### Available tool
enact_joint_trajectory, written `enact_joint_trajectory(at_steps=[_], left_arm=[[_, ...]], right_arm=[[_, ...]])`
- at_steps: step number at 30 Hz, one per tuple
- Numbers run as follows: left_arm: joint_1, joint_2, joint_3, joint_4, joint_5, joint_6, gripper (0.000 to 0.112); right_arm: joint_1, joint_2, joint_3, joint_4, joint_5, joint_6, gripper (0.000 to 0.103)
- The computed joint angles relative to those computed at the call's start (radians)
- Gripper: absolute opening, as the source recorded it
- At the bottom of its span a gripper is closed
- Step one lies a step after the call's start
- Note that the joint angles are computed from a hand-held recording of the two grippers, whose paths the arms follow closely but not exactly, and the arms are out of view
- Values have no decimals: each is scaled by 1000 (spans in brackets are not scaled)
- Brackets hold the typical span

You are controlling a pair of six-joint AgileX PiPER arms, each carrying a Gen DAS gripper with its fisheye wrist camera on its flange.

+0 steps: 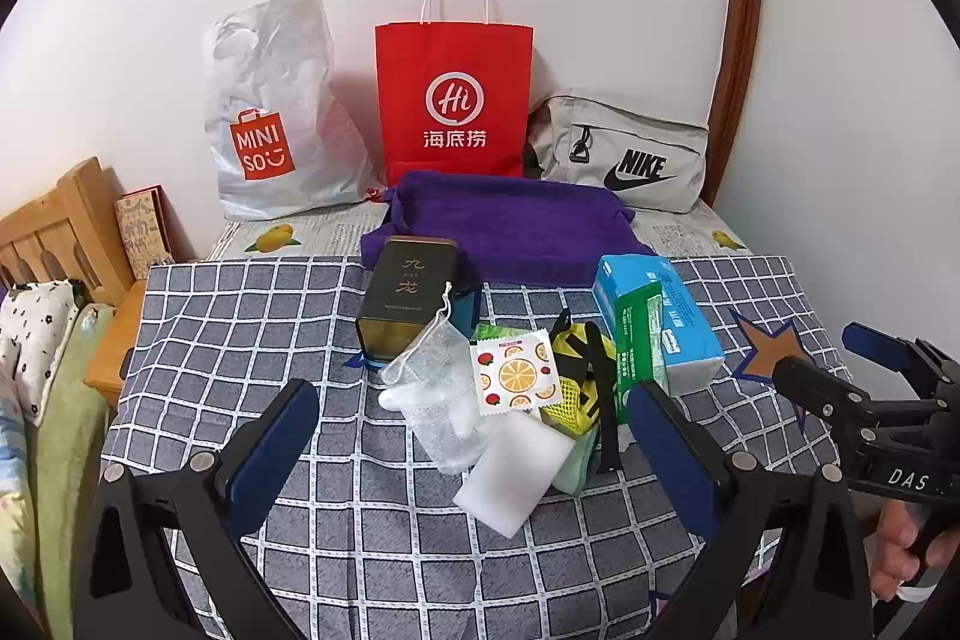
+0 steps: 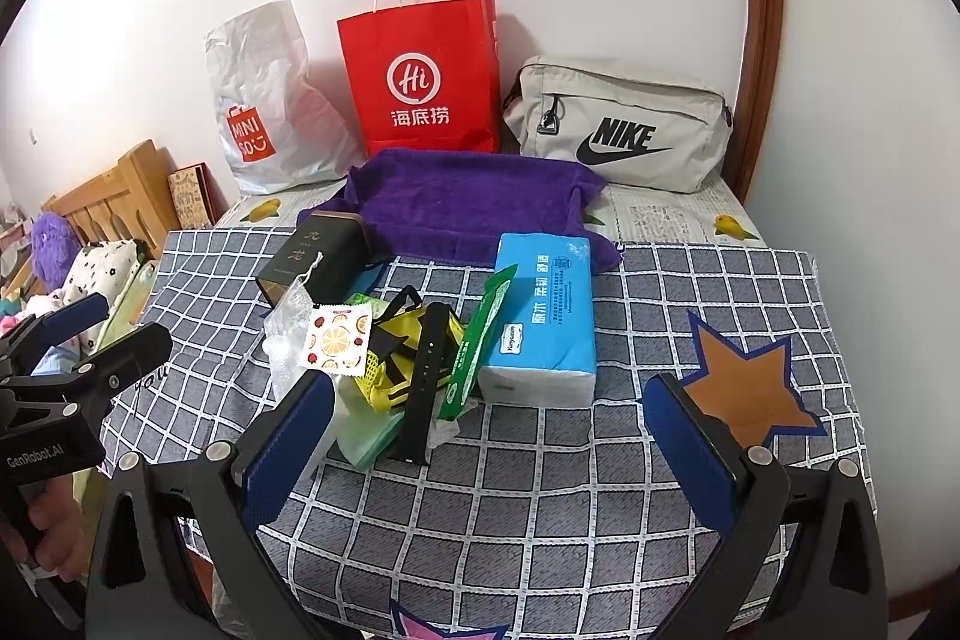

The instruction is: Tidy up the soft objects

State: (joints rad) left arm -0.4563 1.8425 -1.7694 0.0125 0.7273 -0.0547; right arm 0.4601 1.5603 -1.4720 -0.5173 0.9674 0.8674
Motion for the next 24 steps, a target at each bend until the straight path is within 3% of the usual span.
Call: enact_joint_trajectory(at_steps=[24], left_arm=[[-9,-10,10,11,-2,-15,103]], right_arm=[[10,-8,4,-3,9,9,102]])
